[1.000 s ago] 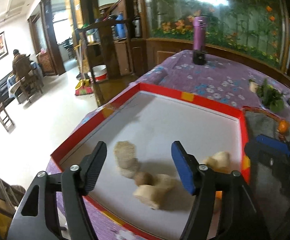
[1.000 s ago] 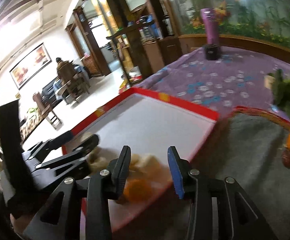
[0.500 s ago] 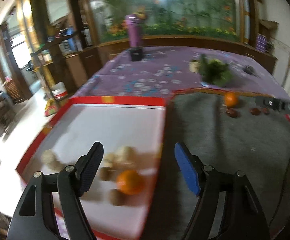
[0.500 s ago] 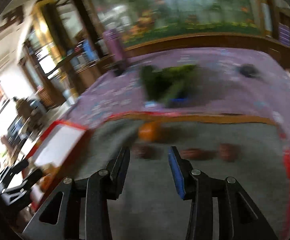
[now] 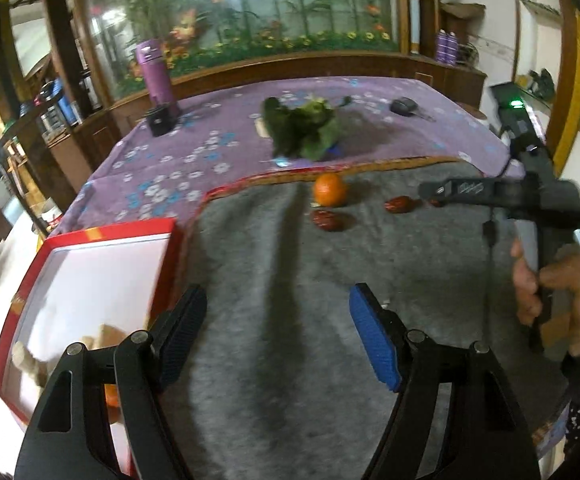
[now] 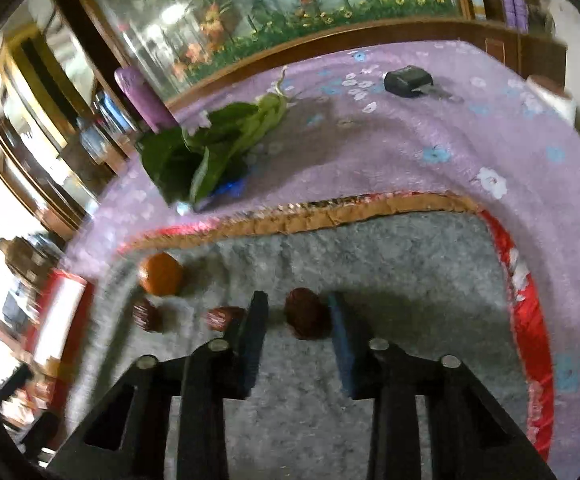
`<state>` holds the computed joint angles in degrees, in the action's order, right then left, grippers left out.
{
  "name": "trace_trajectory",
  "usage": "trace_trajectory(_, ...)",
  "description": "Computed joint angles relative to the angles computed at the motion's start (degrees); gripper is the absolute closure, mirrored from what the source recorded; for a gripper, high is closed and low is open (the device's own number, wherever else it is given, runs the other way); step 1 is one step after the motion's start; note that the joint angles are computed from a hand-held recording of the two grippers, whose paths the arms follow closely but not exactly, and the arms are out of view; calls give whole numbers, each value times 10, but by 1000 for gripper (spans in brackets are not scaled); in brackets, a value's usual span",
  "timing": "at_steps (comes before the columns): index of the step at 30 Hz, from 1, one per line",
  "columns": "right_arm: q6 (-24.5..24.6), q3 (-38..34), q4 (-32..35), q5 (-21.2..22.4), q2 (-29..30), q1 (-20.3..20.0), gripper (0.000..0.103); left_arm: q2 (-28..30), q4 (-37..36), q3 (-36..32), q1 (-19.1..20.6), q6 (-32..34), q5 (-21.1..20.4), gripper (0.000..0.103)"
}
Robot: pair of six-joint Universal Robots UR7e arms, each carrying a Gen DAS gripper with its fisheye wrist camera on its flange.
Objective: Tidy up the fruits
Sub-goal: 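Return to the mat and grasp a brown date with the right gripper, then grasp another brown date with the left gripper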
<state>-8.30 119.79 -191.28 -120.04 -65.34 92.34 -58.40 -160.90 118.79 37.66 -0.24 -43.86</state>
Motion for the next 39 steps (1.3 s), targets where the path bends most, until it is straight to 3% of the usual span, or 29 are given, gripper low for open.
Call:
trace_trajectory(3, -54, -10, -39, -71, 36, 21, 84, 18, -19, -6, -9, 28, -6, 29)
trace_trajectory(6, -75, -15, -50, -103, 46, 31, 84, 39, -21, -24, -10, 69, -25, 30)
trace_trajectory(8, -56, -7, -44, -90, 29, 26, 84, 51, -11, -40, -7, 78, -37, 30)
trace_trajectory(12, 33, 30, -35, 20, -42, -16, 84, 72, 9, -77, 5, 94, -89, 30)
trace_trajectory(14, 64, 42, -39, 51, -62, -31, 84, 91, 25, -99, 7, 93, -97, 30)
trace_trajectory(22, 124, 50, -28, 52, -83, -51, 84, 160, 39, -159, 19, 104, -113, 32)
trace_trajectory(24, 134, 49, -10, 64, -87, -59, 83, 170, 45, -172, 23, 105, -120, 41)
trace_trajectory(29, 142, 52, 9, 78, -92, -65, 83, 191, 33, -192, 28, 129, -130, 45)
trace_trajectory(35, 144, 49, 23, 83, -92, -62, 83, 206, 62, -214, 42, 131, -144, 71)
trace_trajectory(39, 145, 48, 27, 83, -92, -62, 83, 207, 42, -207, 43, 143, -154, 75)
